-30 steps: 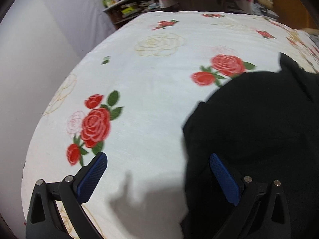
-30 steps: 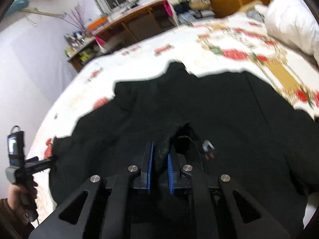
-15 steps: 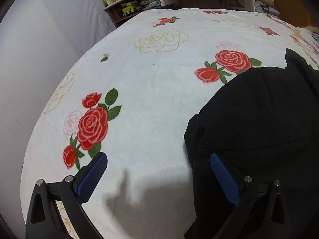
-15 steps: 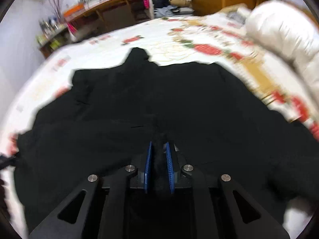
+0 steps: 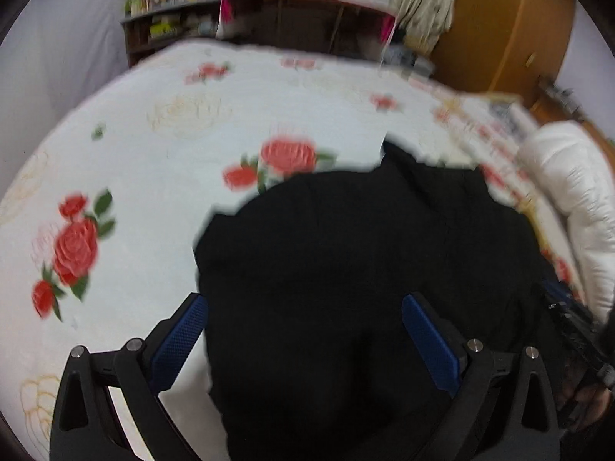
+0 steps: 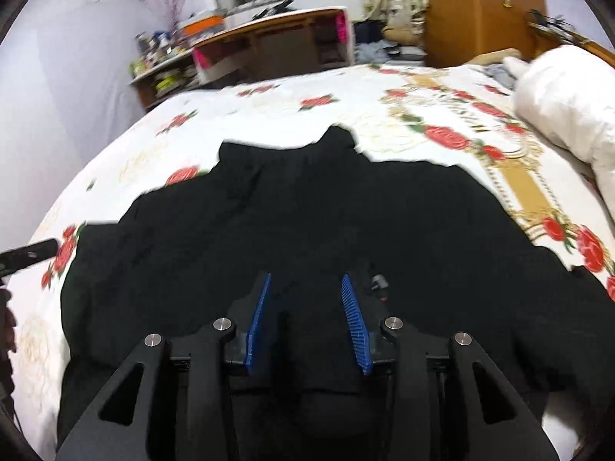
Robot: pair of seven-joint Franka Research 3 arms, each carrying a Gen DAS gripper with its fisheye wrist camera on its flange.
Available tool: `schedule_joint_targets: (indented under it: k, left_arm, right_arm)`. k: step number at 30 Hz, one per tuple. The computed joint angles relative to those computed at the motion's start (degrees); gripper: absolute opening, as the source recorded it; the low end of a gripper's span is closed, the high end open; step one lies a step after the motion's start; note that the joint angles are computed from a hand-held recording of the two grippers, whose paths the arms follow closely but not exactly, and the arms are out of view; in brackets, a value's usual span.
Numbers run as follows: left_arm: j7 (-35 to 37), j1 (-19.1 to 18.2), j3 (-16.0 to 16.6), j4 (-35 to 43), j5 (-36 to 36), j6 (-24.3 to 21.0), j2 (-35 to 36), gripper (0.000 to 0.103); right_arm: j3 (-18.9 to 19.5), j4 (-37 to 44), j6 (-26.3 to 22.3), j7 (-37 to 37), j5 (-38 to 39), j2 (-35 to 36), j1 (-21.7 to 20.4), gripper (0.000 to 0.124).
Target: Fold large clothes
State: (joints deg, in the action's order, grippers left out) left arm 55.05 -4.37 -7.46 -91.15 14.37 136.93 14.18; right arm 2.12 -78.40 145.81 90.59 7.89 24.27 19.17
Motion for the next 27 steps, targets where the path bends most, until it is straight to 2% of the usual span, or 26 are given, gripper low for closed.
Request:
schedule_joint_targets:
  k: [2,4,6,8,11,13,15,19,24,27]
  left_arm:
    - [-0.38,-0.40,0.17,2.14,0.40,-3.54,2.60,0.101]
    - [-2.84,-1.74,1.25,3.66,3.98,-8.22,4.52,0.102]
    - [-3.32,0.00,0.74,1.89,0.47,-6.53,4.62,0.103]
    - [-3.90,0.99,0.37,1.41,-2.23,-5.85,4.82,0.103]
    - [-3.30,0.19,0.66,2.46,0.26,-6.11,5.95,0.103]
    - [-3.59,0.55,0.48,3.15,-1.03,-6.53,6.62,0.103]
    - [-4.72,0.50,0.52,3.84,-1.65,-7.27,7.04,0.103]
    - [-6.26,-1.48,1.16,6.58,2.26,-10.29,7.70,0.103]
    - [-7.23,-3.18,0.77,6.89,5.48,-9.73,5.51,0.102]
    - [-6.76,-3.95,-0.20,6.73,5.86,-8.08,3.66,0.102]
  right_arm:
    - [0.17,2.52,-2.90,0.05,0.36,2.08,-0.11,0.039]
    - [-0.47,5.26,-6.35,0.63,-0.87,4.21,0.31,0.039]
    - [-1.31,6.67,-8.07,-0.01,-3.47,5.72,1.14,0.039]
    - [-1.73,5.86,-7.34,-0.35,-4.88,5.71,1.56,0.039]
    - [-2.33,4.35,-5.60,-0.56,-7.07,5.38,2.28,0.039]
    - [-2.02,3.18,-4.64,-0.72,-6.54,5.10,1.78,0.040]
    - [-1.64,3.64,-5.21,-0.16,-5.32,5.46,1.26,0.041]
    - [-2.66,4.96,-7.52,1.76,-7.40,4.95,2.40,0.043]
    - [-2.03,-1.50,-3.13,3.05,-5.93,-1.60,1.11,0.045]
    - [-1.18,-6.24,-1.52,2.52,-3.43,-6.41,-0.68,0.056]
